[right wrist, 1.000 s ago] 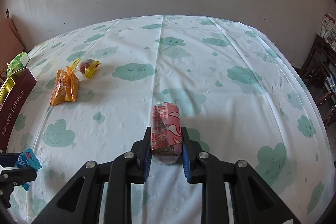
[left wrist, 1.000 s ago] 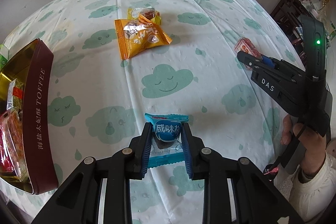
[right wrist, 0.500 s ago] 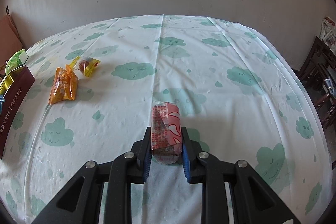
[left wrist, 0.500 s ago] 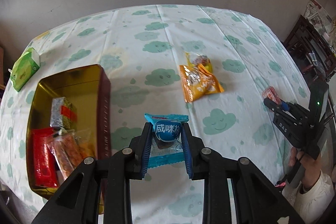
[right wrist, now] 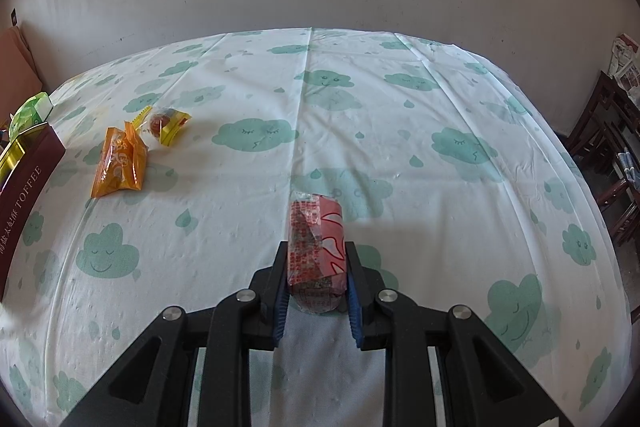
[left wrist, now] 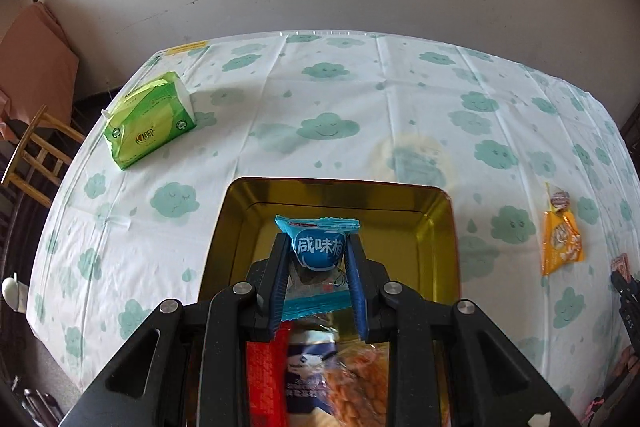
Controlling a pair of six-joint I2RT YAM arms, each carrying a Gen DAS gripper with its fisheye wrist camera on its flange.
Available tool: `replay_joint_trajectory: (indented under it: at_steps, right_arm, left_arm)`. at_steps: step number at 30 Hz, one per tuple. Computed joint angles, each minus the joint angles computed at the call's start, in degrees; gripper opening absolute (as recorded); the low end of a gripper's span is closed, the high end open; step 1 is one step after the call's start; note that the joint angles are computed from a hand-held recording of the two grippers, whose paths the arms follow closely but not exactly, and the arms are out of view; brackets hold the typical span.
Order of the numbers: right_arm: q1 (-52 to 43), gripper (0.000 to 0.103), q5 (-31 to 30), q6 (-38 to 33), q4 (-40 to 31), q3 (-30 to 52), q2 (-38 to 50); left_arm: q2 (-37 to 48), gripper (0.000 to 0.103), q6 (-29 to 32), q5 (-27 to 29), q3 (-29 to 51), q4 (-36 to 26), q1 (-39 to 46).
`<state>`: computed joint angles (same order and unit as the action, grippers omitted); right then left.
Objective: Organize snacks
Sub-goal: 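Carry the blue candy into the gold tin and open the left tool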
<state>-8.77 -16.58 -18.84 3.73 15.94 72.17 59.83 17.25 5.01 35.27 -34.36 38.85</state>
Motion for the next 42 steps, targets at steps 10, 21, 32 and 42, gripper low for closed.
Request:
replay_joint_trajectory:
  at_steps: [10,21,32,42]
  right_arm:
    - [-0.2,0.024,0.1,-0.3,0.2,0.0,0.2]
    - [0.0,0.024,0.3,-0.2,0.4,-0.1,0.1]
    - [0.2,0.025,0.4,-0.1,0.3,-0.2,0.0]
    - [0.0,0.025,0.2,-0.2,0.3,-0.1,0.1]
  left_arm:
    - [14.4,0.024,3.7,-1.5,0.2,10.3,5.1]
    - [14.5,0.027,5.4,2.3,-0.3,10.6,8.2]
    - [12.7,0.032,6.5,3.2,-0.6,8.1,9.9]
    - [-1.4,0.054,6.1,2.2,-4.8,2.2,11.1]
